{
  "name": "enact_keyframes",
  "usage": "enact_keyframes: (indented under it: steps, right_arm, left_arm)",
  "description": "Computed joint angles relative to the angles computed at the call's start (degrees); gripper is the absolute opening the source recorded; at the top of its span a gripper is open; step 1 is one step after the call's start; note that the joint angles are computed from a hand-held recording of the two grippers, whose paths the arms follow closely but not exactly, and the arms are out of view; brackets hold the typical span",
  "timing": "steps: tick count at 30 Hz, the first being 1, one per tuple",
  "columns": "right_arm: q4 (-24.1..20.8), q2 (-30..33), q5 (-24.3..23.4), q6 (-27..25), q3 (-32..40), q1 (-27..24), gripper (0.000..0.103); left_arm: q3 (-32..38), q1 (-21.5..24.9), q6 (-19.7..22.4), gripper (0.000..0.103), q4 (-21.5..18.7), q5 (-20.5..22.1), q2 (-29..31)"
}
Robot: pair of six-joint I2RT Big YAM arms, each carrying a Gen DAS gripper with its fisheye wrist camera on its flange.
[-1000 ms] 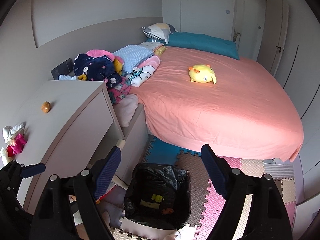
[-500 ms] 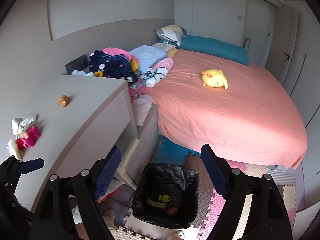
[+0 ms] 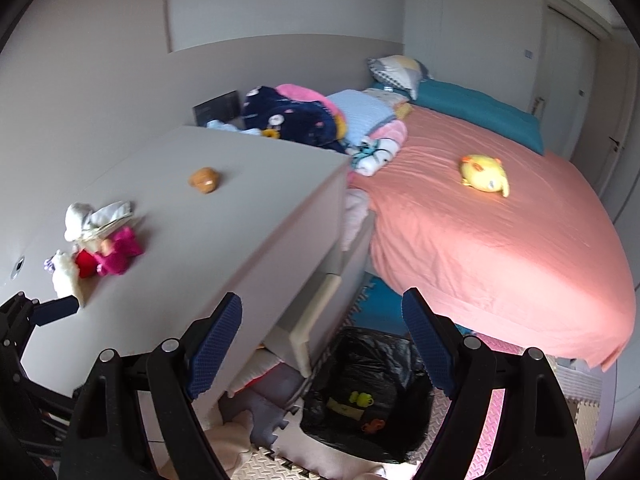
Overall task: Collect trash
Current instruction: 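Return to the desk and grasp the white foam block with the left gripper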
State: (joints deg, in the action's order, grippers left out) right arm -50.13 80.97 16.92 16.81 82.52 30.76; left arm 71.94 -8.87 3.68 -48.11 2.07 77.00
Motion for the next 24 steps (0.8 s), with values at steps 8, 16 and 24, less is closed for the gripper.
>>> enact_keyframes:
  steps: [8, 16, 24]
  right_arm:
    - [-0.08, 4.63, -0.47, -0.32, 3.94, 3.95, 0.082]
    - [0.49, 8.31, -2.80, -0.96, 6.85, 5.81, 0.083]
    - [0.04, 12.17, -4.83, -1.40, 10.19, 6.34, 0.083]
  left_arm:
    - [-1.63, 5.54, -0.30, 0.098, 0.15, 0.68, -1.27]
    - [-1.32, 10.31, -2.29, 0.098, 0.31, 1.17, -0.45]
    - [0.84, 12.71, -3.53, 0.098, 1.14, -0.57, 3.30]
